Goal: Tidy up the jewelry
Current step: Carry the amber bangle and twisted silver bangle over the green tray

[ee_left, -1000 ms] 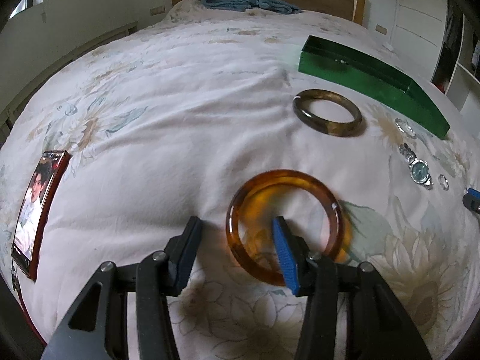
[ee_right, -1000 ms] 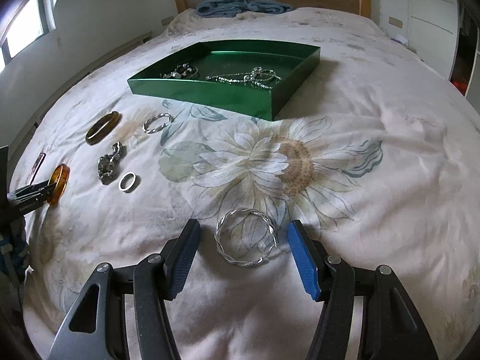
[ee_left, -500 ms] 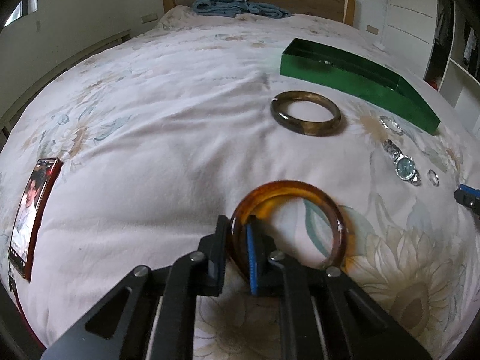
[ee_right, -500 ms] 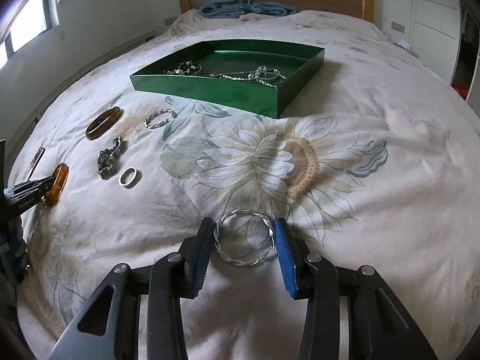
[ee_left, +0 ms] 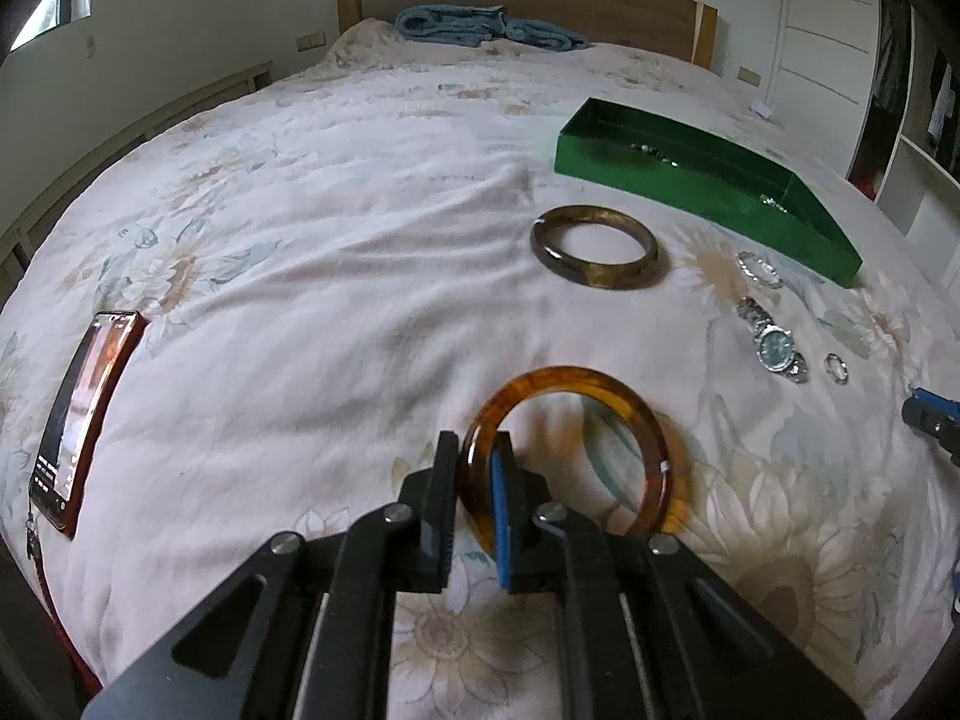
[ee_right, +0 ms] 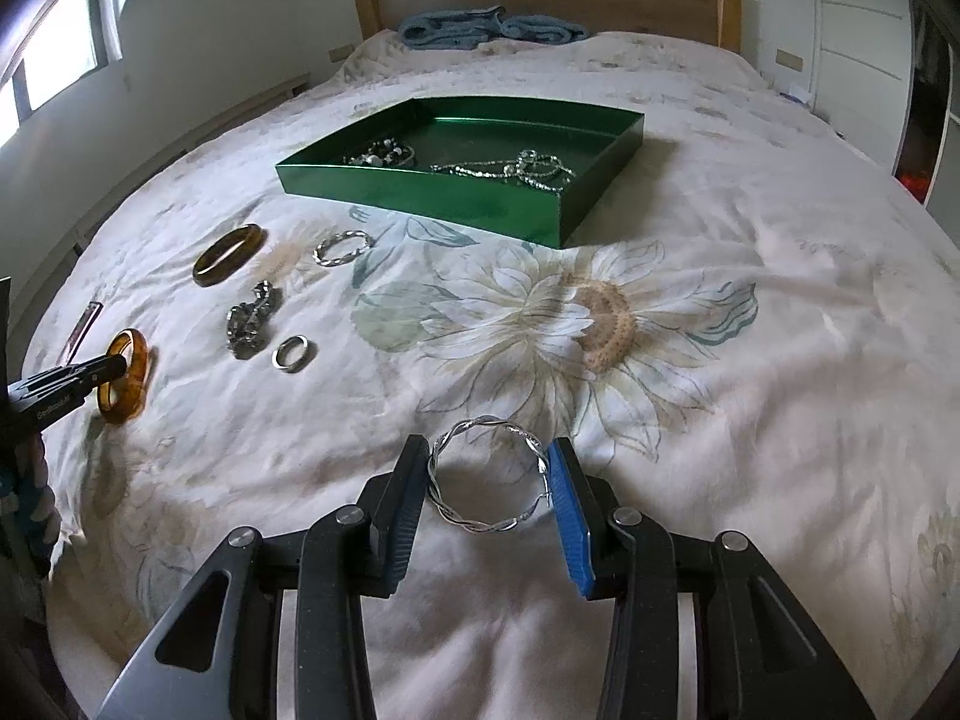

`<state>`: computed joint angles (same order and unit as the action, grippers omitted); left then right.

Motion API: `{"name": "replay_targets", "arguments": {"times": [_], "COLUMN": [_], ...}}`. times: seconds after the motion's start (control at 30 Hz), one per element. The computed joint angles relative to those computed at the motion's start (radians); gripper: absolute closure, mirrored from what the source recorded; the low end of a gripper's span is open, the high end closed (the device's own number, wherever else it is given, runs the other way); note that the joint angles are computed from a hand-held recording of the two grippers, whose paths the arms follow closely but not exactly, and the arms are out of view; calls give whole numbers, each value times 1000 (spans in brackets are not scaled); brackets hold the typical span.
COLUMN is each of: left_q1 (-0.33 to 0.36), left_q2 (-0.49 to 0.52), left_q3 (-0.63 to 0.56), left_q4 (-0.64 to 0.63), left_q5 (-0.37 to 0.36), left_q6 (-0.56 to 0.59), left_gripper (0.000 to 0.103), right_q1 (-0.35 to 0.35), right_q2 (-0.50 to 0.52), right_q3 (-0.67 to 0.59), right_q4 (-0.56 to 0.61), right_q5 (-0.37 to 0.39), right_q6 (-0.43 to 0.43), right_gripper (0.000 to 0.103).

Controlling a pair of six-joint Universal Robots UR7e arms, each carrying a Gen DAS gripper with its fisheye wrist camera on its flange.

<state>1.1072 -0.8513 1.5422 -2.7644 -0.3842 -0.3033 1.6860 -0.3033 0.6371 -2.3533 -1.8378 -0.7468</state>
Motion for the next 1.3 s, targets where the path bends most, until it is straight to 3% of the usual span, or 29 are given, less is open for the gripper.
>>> {"name": "replay_targets", "arguments": {"times": [0.7, 1.3], "left_q1": [-51, -88], "left_q2": [-41, -42], "left_q3": [77, 59], "left_q4": [-93, -173], "left_q5": [11, 17], "left_q6": [25, 96], "left_gripper": [94, 94], "right_q1": [17, 41], "right_q2": [-134, -173], "right_q3": [213, 239], "right_q4": [-130, -164], "right_q5": [35, 84], "right_q6": [-10, -24], "right_gripper": [63, 63]}}
